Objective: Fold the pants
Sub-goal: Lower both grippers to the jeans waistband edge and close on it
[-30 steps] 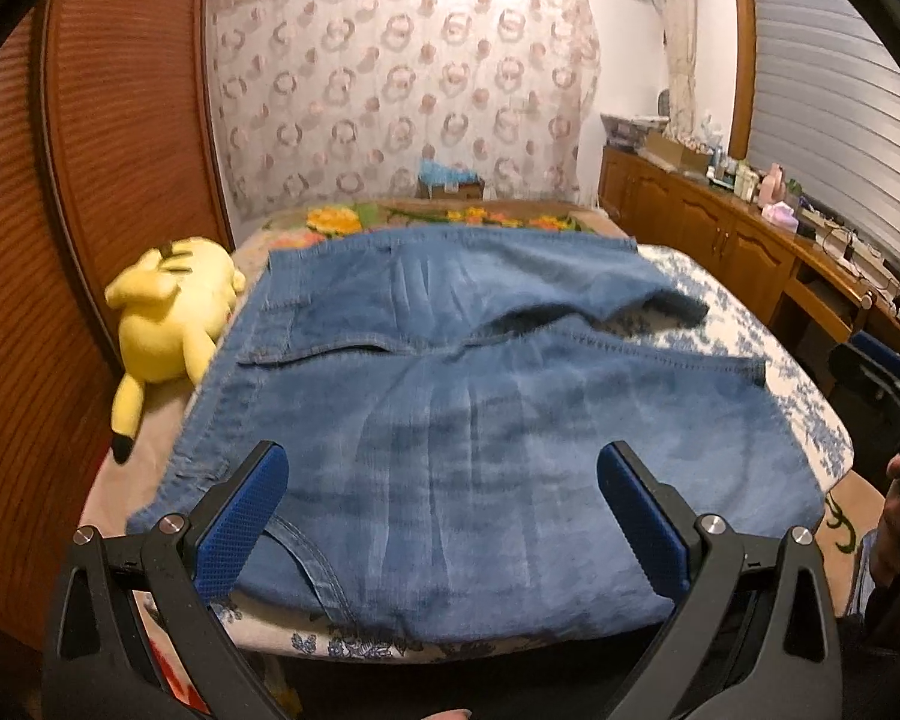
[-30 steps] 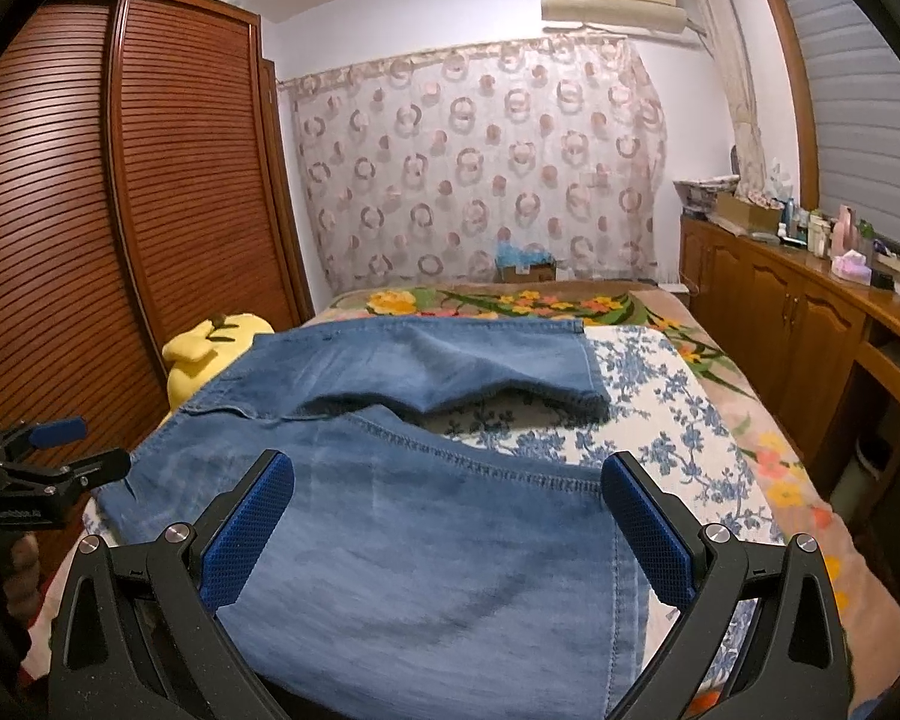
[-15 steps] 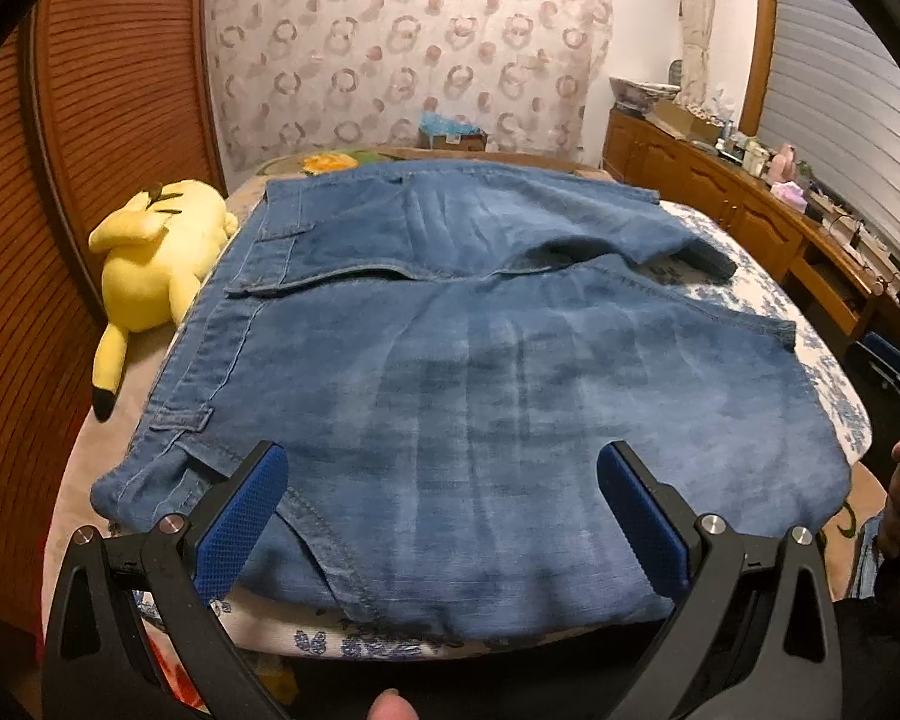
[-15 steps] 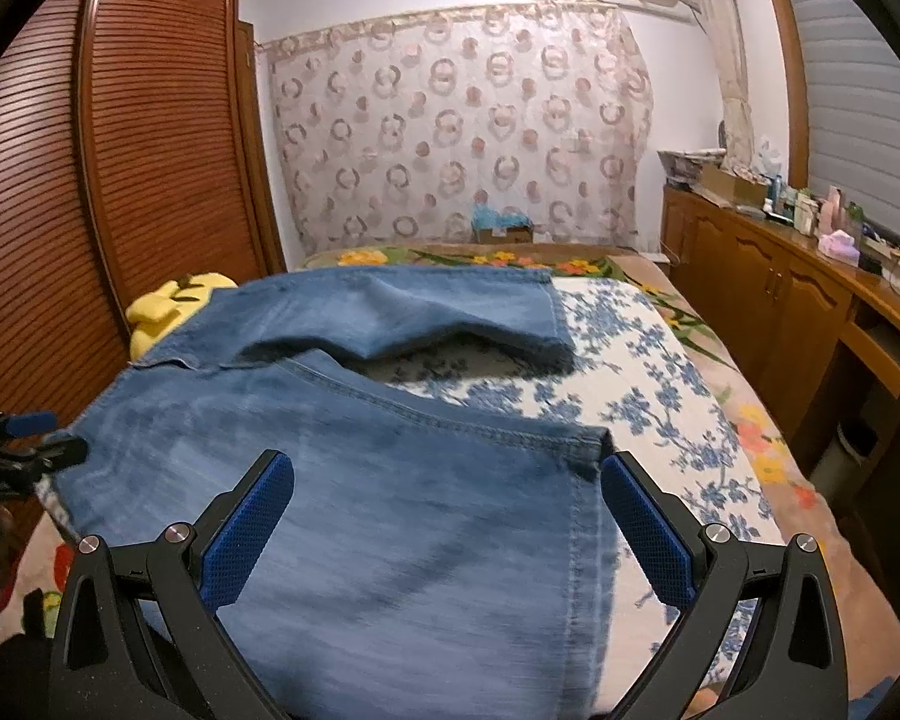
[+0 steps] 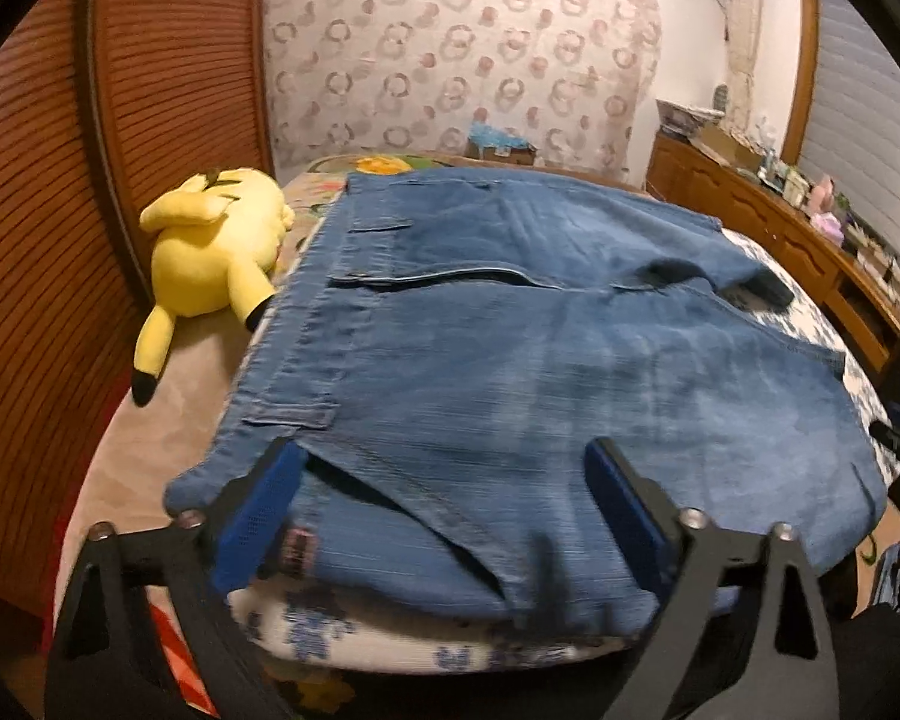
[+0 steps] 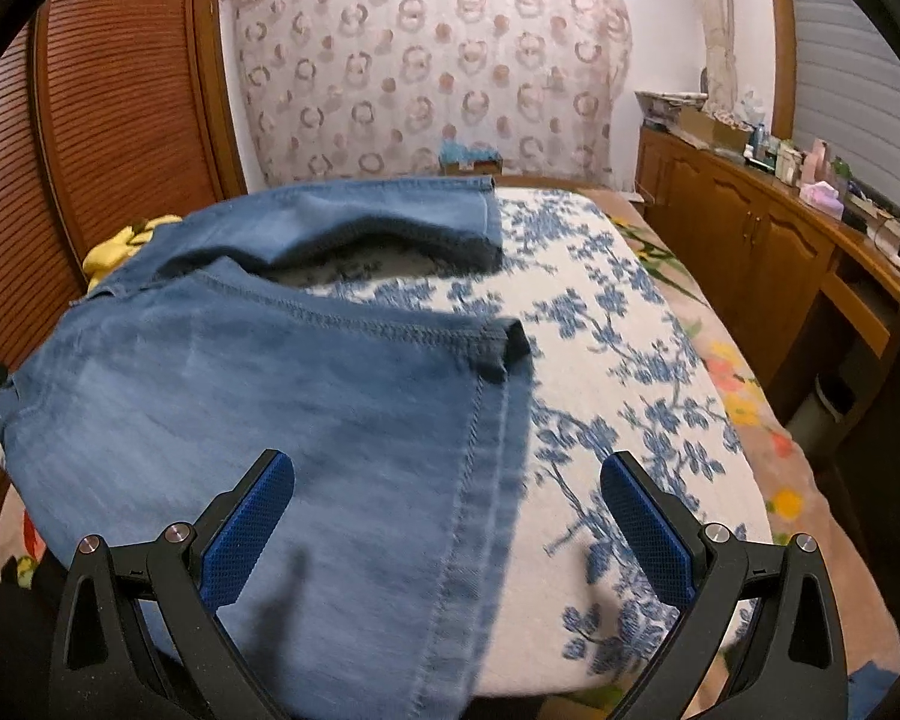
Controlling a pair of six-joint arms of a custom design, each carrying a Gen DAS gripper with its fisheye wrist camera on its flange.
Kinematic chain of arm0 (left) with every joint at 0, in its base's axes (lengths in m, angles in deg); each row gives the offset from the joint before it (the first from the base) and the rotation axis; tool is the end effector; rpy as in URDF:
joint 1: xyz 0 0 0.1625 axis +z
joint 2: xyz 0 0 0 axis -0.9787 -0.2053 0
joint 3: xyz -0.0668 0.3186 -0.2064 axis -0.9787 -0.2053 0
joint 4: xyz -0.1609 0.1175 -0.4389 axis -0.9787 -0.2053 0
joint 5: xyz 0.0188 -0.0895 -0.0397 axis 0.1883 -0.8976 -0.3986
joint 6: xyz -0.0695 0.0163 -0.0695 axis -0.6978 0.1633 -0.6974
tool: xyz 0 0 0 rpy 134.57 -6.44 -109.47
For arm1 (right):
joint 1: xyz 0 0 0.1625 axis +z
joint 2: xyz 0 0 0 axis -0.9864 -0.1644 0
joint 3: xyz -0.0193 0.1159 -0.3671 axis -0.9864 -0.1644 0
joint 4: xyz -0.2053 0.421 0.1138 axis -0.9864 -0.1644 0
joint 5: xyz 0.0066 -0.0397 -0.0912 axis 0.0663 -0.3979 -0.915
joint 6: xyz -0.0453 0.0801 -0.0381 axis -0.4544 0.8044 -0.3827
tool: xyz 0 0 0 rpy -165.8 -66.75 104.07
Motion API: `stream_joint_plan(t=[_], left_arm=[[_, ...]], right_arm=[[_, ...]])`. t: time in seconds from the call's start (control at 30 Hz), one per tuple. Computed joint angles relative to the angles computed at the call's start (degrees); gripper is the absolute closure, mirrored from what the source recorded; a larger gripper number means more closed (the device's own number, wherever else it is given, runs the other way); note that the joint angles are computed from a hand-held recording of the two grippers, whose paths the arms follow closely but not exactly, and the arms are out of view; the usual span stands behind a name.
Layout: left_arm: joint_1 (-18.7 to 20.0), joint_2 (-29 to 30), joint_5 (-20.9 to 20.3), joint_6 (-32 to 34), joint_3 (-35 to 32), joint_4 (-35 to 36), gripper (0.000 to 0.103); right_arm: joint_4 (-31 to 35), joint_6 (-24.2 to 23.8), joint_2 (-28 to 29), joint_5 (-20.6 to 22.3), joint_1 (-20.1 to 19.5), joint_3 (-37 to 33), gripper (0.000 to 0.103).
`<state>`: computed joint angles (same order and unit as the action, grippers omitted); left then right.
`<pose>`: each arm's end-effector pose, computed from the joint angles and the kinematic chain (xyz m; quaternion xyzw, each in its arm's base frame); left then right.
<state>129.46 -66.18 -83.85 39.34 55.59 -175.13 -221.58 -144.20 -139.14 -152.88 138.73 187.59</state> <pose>-0.2449 -0.6506 -0.0277 0.1140 0.8563 -0.3833 0.3267 -0.2270 -0.6474 0.2920 0.2191 -0.8390 0.4011 0.2952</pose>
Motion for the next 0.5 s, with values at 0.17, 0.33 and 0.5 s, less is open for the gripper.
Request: stream_joint_plan(t=[0.17, 0.33, 0.5], left_arm=[[0.86, -1.88, 1.13, -0.63, 1.91, -0.81, 0.028], [1.98, -3.38, 4.06, -1.52, 3.71, -0.83, 0.036], [3.5, -4.17, 5.77, -4.22, 4.49, 1.59, 0.041]], right_arm=[[4.98, -0.22, -2.91, -0.7, -0.6, 1.5, 0.006], [6.16, -1.95, -5.85, -0.84, -1.01, 4.67, 0.013], [2.22, -4.89, -8.09, -1.57, -0.94, 9.03, 0.019]])
